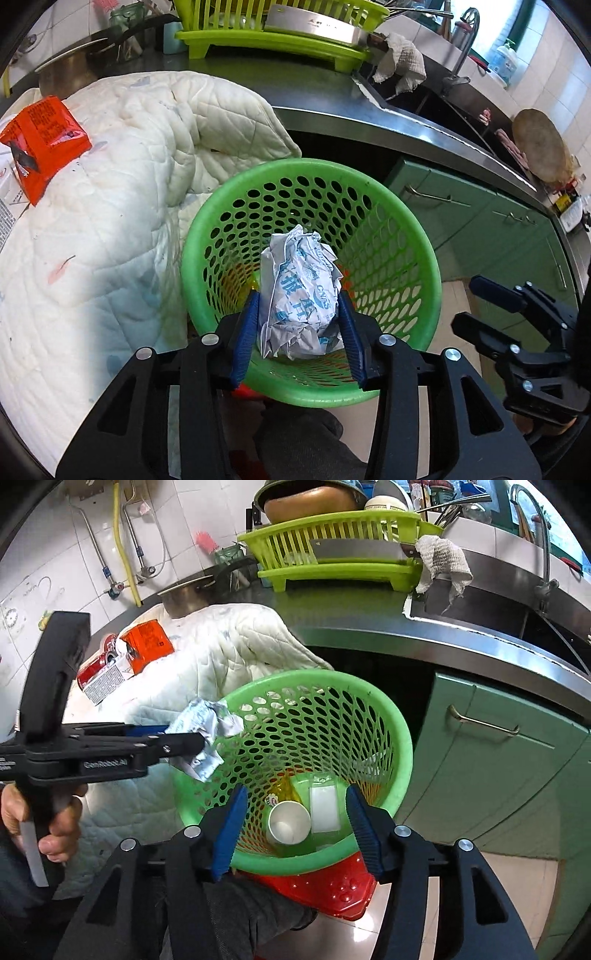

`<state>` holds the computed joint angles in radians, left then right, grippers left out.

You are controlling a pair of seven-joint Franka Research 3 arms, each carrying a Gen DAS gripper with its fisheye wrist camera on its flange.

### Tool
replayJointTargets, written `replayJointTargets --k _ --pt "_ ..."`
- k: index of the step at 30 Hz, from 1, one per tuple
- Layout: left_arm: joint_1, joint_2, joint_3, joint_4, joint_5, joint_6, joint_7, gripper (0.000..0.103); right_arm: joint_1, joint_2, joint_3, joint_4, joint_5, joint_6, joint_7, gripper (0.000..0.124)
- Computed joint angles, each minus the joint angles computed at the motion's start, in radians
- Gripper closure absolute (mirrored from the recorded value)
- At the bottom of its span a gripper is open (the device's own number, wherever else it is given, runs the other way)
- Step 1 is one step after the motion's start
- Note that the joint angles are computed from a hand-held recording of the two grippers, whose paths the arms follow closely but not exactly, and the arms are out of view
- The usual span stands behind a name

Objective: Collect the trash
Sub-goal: 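Carry the cup and crumpled paper to the green basket and release both, then move both tools back over the mat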

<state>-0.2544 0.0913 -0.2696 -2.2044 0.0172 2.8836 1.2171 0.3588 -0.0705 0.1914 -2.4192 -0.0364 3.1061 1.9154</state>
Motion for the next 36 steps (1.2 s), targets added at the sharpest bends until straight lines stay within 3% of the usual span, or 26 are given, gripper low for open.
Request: replayJointTargets --k 14,21,36 --pt "-0.002 -0.047 0.006 -0.031 -0.009 0.023 0.000 0.043 -0.047 -0.033 0.041 -0.009 -0.051 0.011 0.049 0.060" --pt "-0.001 -0.122 0.034 -0.082 0.087 0.034 -0.084 0.039 -0.070 -0.024 0.072 0.026 -0.149 -0.001 0.113 0.052" --pt "0.087 -0.365 0.078 -0.254 0.247 0.020 -0.223 0.035 0.080 0.092 0.006 0.198 -0.140 -0.019 0.031 0.043"
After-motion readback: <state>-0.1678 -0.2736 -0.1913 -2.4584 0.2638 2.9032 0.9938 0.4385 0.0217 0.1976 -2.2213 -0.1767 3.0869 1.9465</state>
